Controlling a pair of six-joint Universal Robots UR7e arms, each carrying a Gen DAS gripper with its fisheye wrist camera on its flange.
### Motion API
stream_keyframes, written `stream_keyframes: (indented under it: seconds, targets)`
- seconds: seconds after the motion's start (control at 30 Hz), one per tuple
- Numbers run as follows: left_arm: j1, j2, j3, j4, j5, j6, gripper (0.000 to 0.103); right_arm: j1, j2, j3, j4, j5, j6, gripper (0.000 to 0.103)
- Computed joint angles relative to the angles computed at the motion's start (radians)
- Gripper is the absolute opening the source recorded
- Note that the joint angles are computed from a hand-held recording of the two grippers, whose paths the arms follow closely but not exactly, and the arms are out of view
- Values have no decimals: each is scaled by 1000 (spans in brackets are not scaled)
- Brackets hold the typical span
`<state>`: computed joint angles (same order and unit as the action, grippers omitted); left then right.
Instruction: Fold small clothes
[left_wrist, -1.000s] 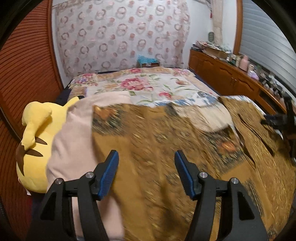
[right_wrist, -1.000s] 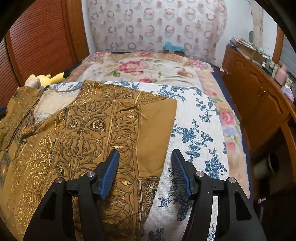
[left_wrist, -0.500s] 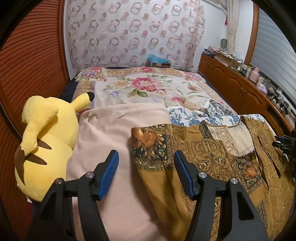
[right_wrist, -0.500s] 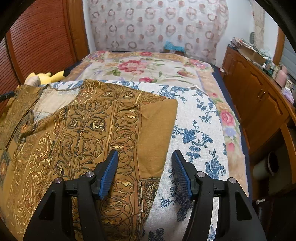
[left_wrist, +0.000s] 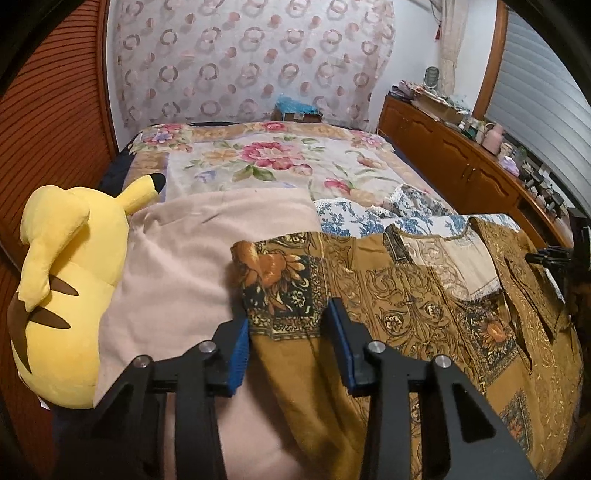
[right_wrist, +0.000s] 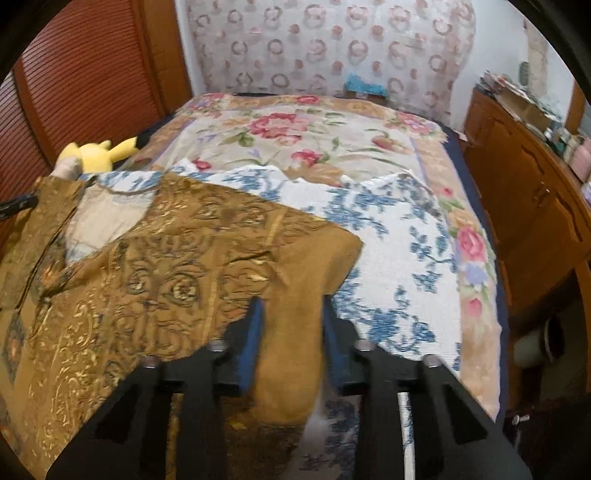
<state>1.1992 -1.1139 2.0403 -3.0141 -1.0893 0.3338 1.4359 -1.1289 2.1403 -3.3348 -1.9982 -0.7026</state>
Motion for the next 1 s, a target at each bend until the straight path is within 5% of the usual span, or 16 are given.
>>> stream_keyframes:
  seconds: [0.13,0.2,0.4,0.57,0.8,1.0]
  targets:
    - [1,-16,3,21,-34,-13,8,15,5,7,2,-8,-14,5]
    - [-10,-32,20,14,-46,-5,4,19,0,19,-10,-1,-16,2]
    - [-91,-107,96,-79,-54,29,3,47,-73,82,-77,93,-23,1]
    - [-168,-164,102,-139,-51,44,3,136,-139,102,-157,105,-39,1]
    - [-206,-168,-25,-129,-35,44,3,269,-144,-18,-163,26,-70,1]
    - [-199,-114,-107,-169,-15,93,3,323,-48,-185,-203,-122,-138,1]
